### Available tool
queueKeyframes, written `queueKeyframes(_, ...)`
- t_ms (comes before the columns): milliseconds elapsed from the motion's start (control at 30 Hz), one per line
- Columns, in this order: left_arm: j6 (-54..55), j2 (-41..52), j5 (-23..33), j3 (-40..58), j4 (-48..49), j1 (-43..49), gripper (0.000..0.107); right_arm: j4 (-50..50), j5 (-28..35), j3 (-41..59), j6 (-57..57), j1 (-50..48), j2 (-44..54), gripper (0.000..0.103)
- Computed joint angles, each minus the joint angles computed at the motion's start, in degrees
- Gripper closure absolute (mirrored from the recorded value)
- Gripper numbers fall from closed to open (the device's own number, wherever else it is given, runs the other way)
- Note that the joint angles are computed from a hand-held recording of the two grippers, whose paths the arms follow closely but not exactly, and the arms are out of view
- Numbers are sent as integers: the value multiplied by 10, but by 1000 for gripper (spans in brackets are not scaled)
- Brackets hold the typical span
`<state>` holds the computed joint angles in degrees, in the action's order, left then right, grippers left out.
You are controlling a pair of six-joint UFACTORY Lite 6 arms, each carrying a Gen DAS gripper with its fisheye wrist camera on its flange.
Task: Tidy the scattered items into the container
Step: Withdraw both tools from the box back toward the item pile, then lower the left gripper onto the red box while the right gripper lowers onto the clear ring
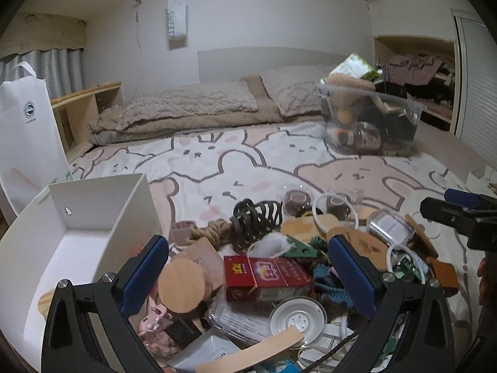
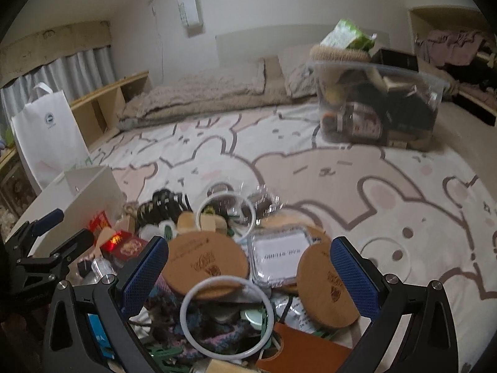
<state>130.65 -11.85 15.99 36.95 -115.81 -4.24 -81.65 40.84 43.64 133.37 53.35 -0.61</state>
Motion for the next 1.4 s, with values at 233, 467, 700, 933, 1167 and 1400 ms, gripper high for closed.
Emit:
queueKeyframes(233,45,48,-11,10,-41,-19,4,-47,-71,-15,49,-42,32,0)
queueKeyframes(467,80,98,-24,27,-70,-29,4,-81,-96,-30,84,-51,37,0)
queueKeyframes(700,18,140,-27,51,-4,-30,4,-117,-117,-35,94,-42,49,0)
queueKeyframes(933,-39,163,-22,67,57,-28,4,-143,-119,-45,102,-18,59,0)
queueKeyframes(1167,-21,181,-29,74,44,-42,4,-153,-107,-46,95,2,69,0)
queueKeyframes(1400,-17,198,-45,88,50,-56,4,-157,-137,-14,92,-7,114,0)
